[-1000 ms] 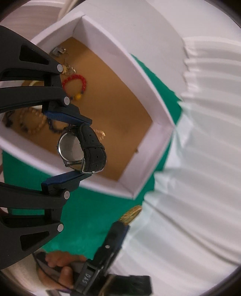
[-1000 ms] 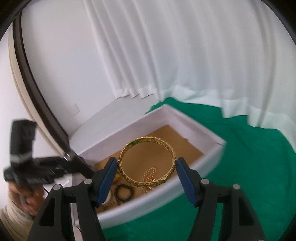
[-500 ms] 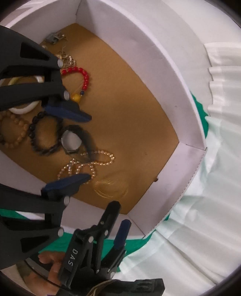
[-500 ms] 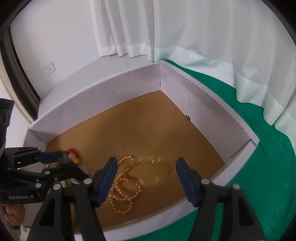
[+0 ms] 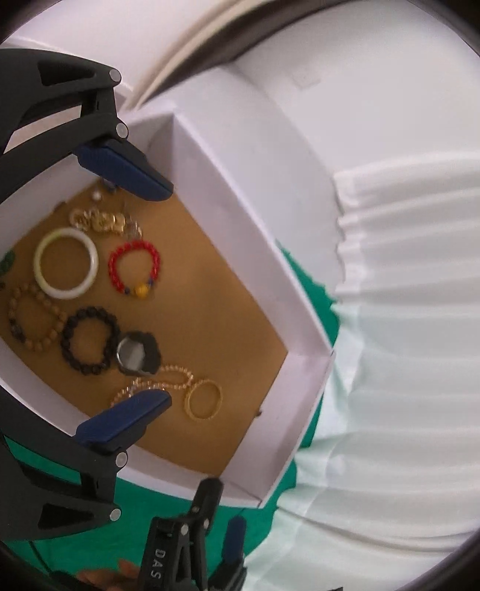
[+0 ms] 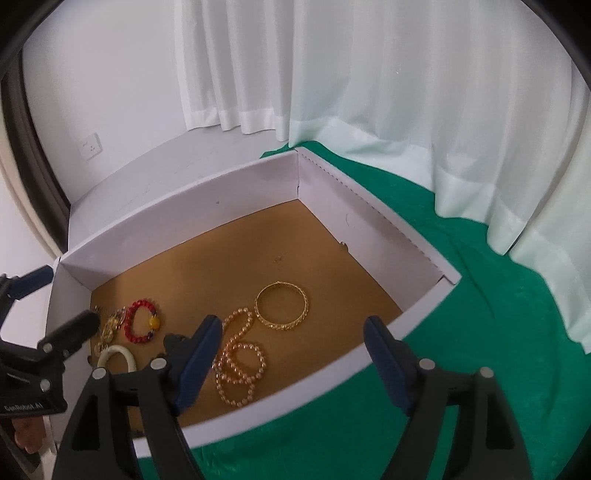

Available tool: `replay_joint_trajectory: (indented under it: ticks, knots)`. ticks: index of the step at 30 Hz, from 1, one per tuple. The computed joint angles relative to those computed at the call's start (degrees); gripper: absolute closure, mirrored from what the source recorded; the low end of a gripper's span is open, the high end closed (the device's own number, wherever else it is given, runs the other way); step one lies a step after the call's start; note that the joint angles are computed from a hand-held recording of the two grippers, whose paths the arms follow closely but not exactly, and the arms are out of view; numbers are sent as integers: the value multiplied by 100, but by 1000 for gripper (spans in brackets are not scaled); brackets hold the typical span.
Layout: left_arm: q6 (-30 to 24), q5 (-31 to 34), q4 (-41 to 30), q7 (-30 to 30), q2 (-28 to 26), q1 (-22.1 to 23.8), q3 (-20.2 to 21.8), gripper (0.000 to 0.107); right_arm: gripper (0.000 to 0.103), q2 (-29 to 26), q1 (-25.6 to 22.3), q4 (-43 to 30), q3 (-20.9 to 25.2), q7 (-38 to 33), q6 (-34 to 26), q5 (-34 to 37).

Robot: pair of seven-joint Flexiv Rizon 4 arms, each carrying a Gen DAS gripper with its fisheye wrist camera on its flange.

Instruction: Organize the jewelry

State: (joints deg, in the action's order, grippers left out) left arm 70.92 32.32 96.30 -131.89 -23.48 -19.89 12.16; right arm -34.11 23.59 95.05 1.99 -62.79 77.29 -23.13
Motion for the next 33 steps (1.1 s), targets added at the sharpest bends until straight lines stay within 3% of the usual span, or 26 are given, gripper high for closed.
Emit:
replay_joint_trajectory:
  ticks: [3, 5, 9, 14, 20, 33]
  knots:
    - [-516, 155, 12, -203, 151, -146, 81, 5, 22, 178, 204, 212, -216, 104, -69, -260]
    - [-460, 58, 165, -183, 250, 14, -70, 5, 22, 231, 267, 285, -254, 165, -163, -386]
    - [-540, -493, 398, 64, 343, 363, -409, 5, 22, 223, 79, 214, 134, -24, -410, -187]
    - [-709, -941, 605, 284, 436, 497, -561, 5, 22, 240, 191, 207, 144, -78, -617, -254]
    - [-930, -855, 596, 65, 530, 457, -503, 5, 22, 237, 202, 93, 289, -155, -869, -96]
    - [-951, -968, 575, 196, 425, 594, -618, 5, 22, 162, 291, 79, 241, -21, -882, -158]
